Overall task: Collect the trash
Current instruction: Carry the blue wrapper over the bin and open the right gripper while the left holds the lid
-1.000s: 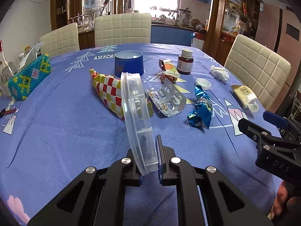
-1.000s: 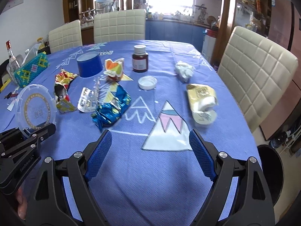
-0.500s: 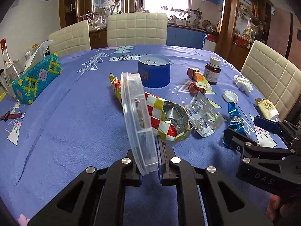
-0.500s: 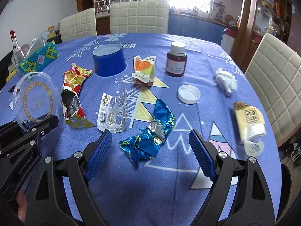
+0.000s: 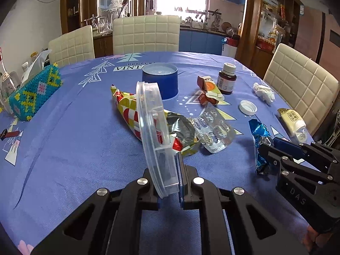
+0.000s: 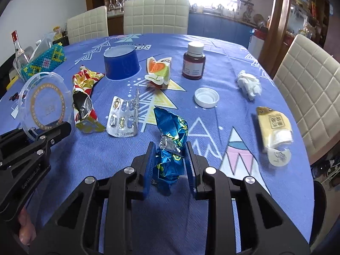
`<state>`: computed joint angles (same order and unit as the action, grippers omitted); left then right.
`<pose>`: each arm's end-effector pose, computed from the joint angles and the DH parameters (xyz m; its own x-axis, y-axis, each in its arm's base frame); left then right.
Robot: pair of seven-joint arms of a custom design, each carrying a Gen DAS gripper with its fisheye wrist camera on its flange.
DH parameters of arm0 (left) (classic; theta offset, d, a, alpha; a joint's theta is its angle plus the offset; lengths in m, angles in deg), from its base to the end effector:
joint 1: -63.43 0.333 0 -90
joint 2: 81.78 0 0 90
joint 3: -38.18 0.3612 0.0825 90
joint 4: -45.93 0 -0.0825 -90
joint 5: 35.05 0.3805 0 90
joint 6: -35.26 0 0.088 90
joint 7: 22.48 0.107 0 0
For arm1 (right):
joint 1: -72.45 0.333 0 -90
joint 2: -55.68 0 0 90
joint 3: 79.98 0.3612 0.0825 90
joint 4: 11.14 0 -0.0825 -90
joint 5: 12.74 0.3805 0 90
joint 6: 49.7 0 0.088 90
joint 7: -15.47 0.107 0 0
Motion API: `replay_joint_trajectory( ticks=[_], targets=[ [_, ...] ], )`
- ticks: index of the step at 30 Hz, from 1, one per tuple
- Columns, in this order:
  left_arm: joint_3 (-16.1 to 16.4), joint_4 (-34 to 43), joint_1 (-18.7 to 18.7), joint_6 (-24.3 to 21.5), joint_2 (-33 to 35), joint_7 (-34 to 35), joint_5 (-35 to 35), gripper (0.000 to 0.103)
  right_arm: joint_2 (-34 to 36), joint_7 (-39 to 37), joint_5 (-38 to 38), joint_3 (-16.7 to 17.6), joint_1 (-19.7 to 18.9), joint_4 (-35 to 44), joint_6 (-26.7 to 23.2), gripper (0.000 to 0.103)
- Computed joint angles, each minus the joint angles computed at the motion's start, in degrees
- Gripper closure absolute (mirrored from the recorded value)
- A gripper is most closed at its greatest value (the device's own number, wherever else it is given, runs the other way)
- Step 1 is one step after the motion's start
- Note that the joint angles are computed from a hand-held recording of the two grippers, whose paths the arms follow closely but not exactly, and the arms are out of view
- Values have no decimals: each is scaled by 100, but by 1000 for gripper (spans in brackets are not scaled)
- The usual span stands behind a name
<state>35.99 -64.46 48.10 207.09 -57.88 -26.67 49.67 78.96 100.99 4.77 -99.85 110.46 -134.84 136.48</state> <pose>0.5907 -0.2592 0.3465 -0.0848 -0.9958 0.0333 -0.7023 0.0361 -0.7109 0.6000 0.1841 0.3459 0.1497 -0.9887 0.0117 -0.7429 -0.1203 -0.6585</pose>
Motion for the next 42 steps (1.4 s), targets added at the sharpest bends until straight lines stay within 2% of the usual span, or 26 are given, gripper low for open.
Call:
replay_joint_trajectory(
  ticks=[5,12,15,21,29,34,42],
  targets=[
    [-99,-28,-122,-23,-91,-46,92,92,-376,-215,249,-198,173,-547,381,74],
    [-298,121,-373,-144,-95,124,131,92,-857,-794,1021,-609,515,-1220,870,74],
    [-353,224,-504,-188,-63,260,79,92,-1073,-1031,1331,-613,454,-1490,1086,74],
    [-421,526,-842,-293,85,797,-247,92,-1448,-1183,1557,-238,-168,-1955,1455,74],
    [-366,1025,-1344,-400,348,1376,-596,92,-1692,-900,1251,285,-1175,-2358,1791,74],
    [-325,1394,-1634,-463,607,1918,-1018,92,-1735,-871,1229,514,-1696,-2502,1965,74],
    [-264,1958,-2025,-536,1036,2915,-1948,92,-1824,-518,736,910,-2675,-2740,2137,74]
  ],
)
